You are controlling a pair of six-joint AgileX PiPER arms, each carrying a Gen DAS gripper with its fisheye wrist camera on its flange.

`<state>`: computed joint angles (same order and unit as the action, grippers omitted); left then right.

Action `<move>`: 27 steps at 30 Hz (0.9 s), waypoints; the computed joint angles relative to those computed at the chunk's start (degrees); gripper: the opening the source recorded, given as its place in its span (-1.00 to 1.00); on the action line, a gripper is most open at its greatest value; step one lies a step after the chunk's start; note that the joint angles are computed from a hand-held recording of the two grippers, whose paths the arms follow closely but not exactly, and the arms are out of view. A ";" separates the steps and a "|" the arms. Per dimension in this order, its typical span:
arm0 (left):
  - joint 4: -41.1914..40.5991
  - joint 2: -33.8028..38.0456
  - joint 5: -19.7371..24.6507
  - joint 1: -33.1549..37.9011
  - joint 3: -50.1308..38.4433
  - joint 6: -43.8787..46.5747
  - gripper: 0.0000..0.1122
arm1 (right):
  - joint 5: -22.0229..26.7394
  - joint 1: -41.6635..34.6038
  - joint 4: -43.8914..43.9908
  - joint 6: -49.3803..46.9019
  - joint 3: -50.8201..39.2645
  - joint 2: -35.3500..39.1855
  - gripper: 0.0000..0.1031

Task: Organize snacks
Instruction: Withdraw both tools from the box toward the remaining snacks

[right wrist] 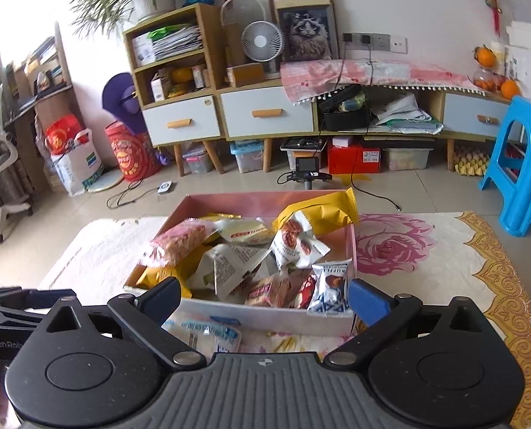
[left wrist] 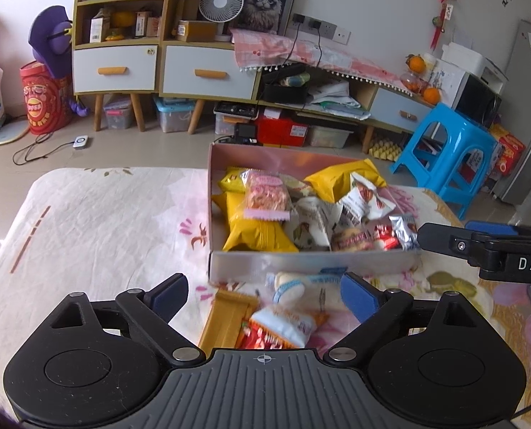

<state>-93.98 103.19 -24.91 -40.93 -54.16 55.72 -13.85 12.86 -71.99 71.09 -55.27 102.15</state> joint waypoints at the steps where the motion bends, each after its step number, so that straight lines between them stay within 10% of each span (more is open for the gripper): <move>1: 0.12 -0.30 -0.18 -0.30 0.60 -0.25 0.70 | 0.11 0.08 1.10 -2.03 0.52 -0.32 0.79; 27: 9.68 -4.90 -2.36 -2.28 16.26 -10.55 0.71 | -4.15 2.66 28.20 -45.29 14.53 -4.70 0.84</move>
<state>-84.30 98.29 -27.27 -43.21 -37.90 45.16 -18.00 15.52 -43.79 25.80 -40.73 97.46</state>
